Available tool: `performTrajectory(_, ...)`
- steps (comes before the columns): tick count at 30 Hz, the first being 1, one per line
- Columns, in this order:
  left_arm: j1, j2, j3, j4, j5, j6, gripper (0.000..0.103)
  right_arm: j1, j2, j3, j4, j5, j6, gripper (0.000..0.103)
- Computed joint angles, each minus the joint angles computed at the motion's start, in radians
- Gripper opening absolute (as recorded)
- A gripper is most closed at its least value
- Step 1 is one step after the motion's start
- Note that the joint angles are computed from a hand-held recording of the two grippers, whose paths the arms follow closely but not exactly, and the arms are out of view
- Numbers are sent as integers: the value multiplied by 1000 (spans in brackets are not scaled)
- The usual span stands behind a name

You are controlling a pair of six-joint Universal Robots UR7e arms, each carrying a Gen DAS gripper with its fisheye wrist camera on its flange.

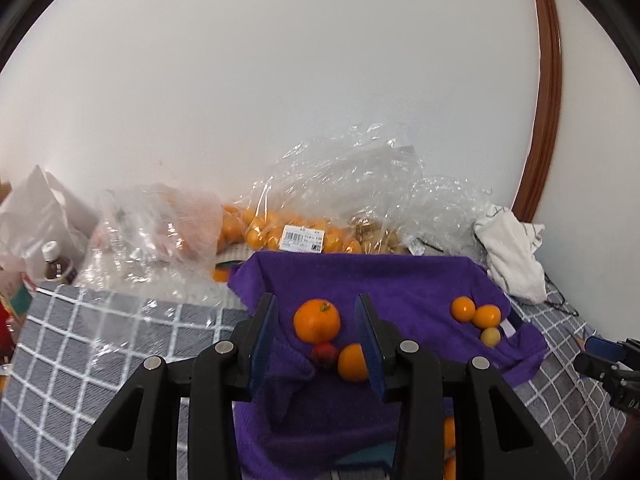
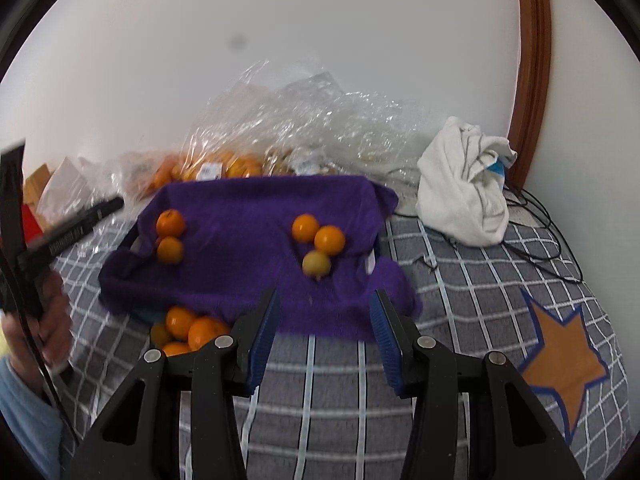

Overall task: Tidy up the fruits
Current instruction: 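Grasp a large orange on the bed with the right tool while the left tool approaches a yellow-green fruit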

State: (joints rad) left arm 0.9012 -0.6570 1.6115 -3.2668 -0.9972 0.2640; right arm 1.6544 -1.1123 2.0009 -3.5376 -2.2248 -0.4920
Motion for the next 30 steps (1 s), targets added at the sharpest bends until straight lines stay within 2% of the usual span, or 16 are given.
performTrajectory(6, -11, -74, 110, 44, 84, -29, 38, -7, 1, 51, -8, 27, 32, 47)
performTrajectory(10, 18, -136, 194, 46, 68, -83, 38, -20, 24, 61, 27, 47, 69, 47)
performTrajectory(14, 46, -149, 238, -6, 57, -101, 38, -14, 60, 49, 42, 51, 54, 43)
performTrajectory(17, 62, -156, 231, 42, 42, -155, 38, -7, 83, 24, 60, 69, 46, 42)
performTrajectory(21, 71, -162, 239, 44, 21, -182, 38, -2, 108, -23, 116, 101, 61, 41)
performTrajectory(28, 78, -166, 239, 53, 24, -212, 38, 0, 154, -111, 234, 82, 79, 41)
performTrajectory(30, 80, -167, 238, 51, 26, -220, 38, -2, 160, -117, 234, 77, 74, 41)
